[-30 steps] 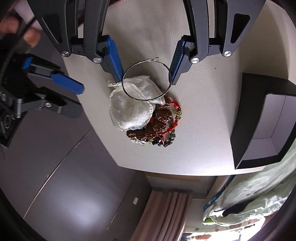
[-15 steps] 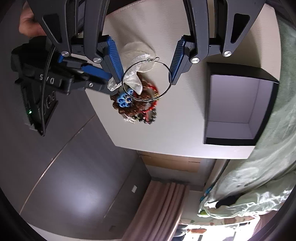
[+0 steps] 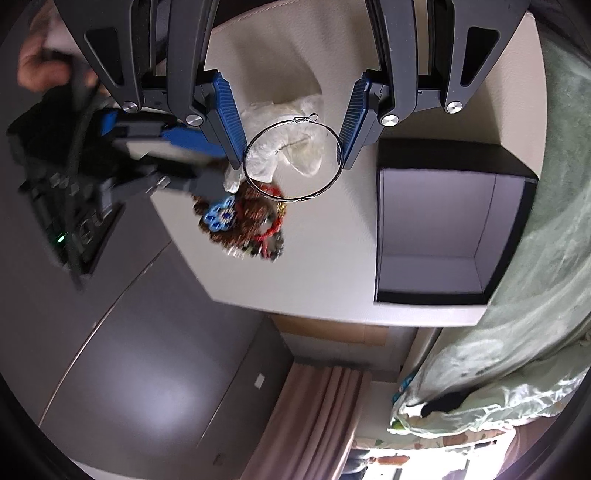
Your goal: Organize jewelry
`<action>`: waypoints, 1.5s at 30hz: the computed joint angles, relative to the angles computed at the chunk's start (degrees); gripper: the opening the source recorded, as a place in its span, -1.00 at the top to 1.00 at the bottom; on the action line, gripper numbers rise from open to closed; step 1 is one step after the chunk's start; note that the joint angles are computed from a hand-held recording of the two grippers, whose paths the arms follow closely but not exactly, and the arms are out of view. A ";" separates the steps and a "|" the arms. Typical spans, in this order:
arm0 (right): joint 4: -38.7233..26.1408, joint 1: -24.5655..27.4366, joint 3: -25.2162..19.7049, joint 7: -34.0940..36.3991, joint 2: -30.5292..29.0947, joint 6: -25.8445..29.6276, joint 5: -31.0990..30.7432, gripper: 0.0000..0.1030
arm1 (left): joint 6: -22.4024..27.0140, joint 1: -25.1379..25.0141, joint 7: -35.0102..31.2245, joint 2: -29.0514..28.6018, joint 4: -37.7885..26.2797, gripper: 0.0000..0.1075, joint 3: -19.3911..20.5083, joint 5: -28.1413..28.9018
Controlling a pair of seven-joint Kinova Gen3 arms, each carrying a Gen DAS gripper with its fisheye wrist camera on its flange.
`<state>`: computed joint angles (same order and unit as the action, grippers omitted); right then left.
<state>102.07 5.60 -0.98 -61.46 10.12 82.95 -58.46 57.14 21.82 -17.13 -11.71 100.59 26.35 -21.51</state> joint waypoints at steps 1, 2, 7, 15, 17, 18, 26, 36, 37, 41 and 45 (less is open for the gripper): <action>0.36 0.32 0.06 0.45 0.07 0.35 -0.78 -0.31 | 0.21 0.12 -0.07 0.27 0.12 0.03 0.09 0.15; 0.45 0.44 0.16 0.45 0.11 0.35 -1.03 -0.31 | 0.70 0.28 -0.09 0.65 0.09 0.03 0.28 0.11; 0.07 -0.36 0.00 -0.87 -0.18 -1.03 0.57 -0.31 | 1.49 1.91 -0.31 1.37 0.83 0.03 -0.31 0.96; -1.07 -2.82 -2.04 -1.30 1.83 0.75 1.73 -0.27 | 0.38 1.21 2.53 -1.28 3.18 0.03 0.59 0.71; -0.06 -2.75 -2.26 -1.13 2.67 1.41 0.08 0.22 | 0.71 0.91 2.14 -1.15 2.71 0.04 1.03 0.73; 0.42 -2.68 -2.32 -1.41 3.32 1.84 -0.69 0.38 | 0.84 0.99 1.66 -1.10 2.63 0.04 1.01 1.04; 2.40 -2.84 -2.00 0.94 0.04 -0.04 -4.16 0.92 | 2.50 -1.66 0.57 -5.06 2.35 0.05 1.82 1.58; 4.00 -1.54 0.91 4.01 -4.69 -2.13 -6.34 0.92 | 3.00 -2.19 -2.70 -3.65 2.78 -0.57 1.64 7.67; 4.35 -1.18 1.31 4.57 -5.09 -1.95 -6.80 0.92 | 2.74 -2.12 -2.52 -3.28 2.95 -0.61 1.84 7.68; 5.07 -0.28 2.48 5.49 -6.30 -1.40 -7.75 0.92 | 5.16 -0.91 -0.14 -0.10 2.08 -0.61 3.93 5.02; 5.62 0.49 3.53 6.16 -7.38 -0.68 -8.43 0.92 | 11.12 1.75 5.90 4.50 -0.83 -0.61 7.93 -2.15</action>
